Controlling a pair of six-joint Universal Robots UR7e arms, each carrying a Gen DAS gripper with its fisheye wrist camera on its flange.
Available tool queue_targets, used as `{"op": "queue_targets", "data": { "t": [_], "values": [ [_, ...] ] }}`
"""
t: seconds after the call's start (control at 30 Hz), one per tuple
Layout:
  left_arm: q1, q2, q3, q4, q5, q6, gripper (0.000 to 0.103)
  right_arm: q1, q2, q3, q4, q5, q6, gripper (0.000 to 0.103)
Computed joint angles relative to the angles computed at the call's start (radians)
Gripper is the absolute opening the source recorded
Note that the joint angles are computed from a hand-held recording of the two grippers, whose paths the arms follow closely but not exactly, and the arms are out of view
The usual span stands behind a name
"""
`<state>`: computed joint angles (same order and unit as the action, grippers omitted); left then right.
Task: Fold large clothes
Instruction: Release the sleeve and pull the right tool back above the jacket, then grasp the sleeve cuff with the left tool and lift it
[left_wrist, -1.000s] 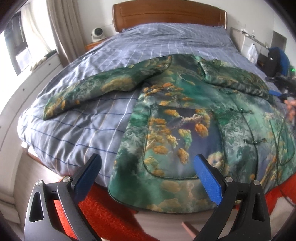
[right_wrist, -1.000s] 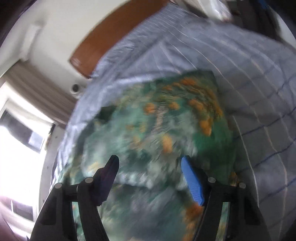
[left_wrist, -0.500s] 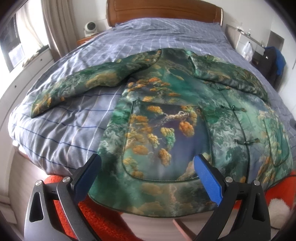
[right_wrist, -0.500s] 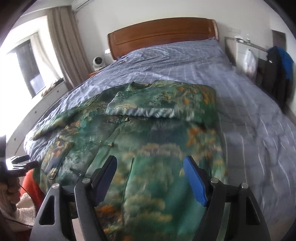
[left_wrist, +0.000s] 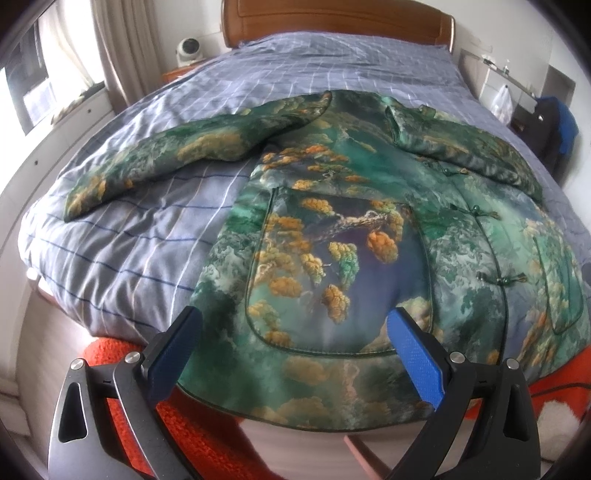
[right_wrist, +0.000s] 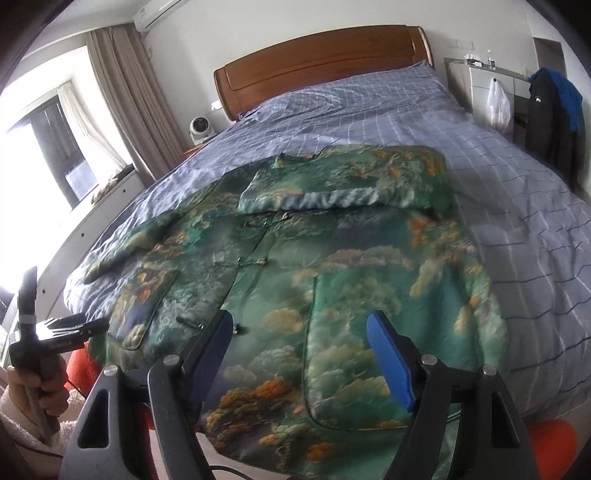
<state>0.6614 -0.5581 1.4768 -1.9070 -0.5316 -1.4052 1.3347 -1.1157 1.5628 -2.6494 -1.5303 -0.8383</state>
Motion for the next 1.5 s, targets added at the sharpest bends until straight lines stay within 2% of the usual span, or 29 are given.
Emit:
{"op": "queue_targets", "data": {
  "t": [0.37, 0.6, 0.83, 1.5],
  "values": [
    [0.004, 0.002, 0.003, -0.005, -0.006, 0.004, 0.1, 0.013, 0.0, 0.031, -0.002, -0.018, -0.028, 0.075],
    [0.0, 0.006, -0.004, 0.016, 0.007, 0.001, 0.1, 0.039, 0.002, 0.06, -0.065, -0.072, -0.087, 0.075],
    [0.001, 0.003, 0.004, -0.004, 0.003, 0.012, 0.1, 0.043, 0.011, 0.052, -0.039, -0.087, -0.084, 0.075],
    [-0.002, 0.017, -0.021, 0.018, 0.002, 0.02, 0.1, 0.041, -0.005, 0.089, -0.022, -0.063, -0.111, 0.075]
  ]
}}
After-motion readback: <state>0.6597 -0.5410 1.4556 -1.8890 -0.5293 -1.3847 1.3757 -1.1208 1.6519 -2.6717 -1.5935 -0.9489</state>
